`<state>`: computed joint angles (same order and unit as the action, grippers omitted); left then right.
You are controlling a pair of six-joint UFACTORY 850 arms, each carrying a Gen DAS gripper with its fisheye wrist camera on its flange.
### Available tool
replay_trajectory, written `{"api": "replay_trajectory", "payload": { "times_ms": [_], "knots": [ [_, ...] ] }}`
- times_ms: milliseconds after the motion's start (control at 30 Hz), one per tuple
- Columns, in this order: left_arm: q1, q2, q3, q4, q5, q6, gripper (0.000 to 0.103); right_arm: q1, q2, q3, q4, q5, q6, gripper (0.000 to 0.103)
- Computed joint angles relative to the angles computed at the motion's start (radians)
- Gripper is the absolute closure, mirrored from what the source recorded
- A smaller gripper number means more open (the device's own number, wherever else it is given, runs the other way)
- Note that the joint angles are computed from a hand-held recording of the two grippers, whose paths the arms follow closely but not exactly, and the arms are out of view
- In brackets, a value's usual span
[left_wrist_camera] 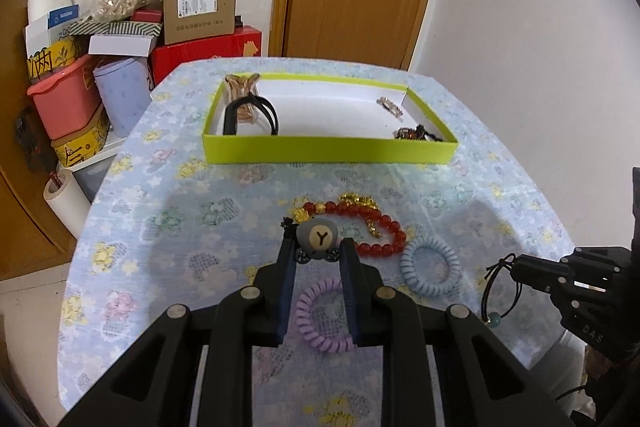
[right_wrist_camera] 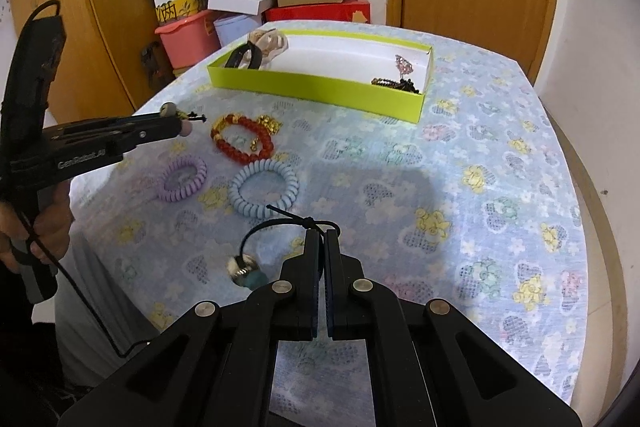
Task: Organize jewelry
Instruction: 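Grasp the bear-charm red bead bracelet with the left tool while the right tool grasps the teal-bead black hair tie, then carry the bear charm and teal-bead hair tie into the box while opening both tools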
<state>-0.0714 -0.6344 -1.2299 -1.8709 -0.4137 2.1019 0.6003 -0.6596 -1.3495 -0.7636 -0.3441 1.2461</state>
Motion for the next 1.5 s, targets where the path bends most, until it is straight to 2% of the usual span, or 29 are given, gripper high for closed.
{"api": "replay_trajectory", "payload": {
  "times_ms": [467, 867, 1200, 1500],
  "knots": [
    [0.008, 0.033, 0.012, -0.016, -0.026, 0.022, 0.080, -0.017, 0.016, -0.018, -0.140, -0.014, 0.111, 0.101],
    [-0.010, 0.003, -0.062, 0.033, -0.018, -0.018, 0.080, -0.046, -0.009, -0.089, -0.177, -0.021, 0.075, 0.101],
    [-0.029, -0.057, -0.185, 0.089, 0.000, -0.079, 0.080, -0.090, -0.072, -0.209, -0.175, -0.015, 0.002, 0.101],
    [-0.045, -0.172, -0.383, 0.312, 0.030, -0.318, 0.080, -0.139, -0.159, -0.350, -0.070, -0.007, -0.142, 0.101]
  ]
}}
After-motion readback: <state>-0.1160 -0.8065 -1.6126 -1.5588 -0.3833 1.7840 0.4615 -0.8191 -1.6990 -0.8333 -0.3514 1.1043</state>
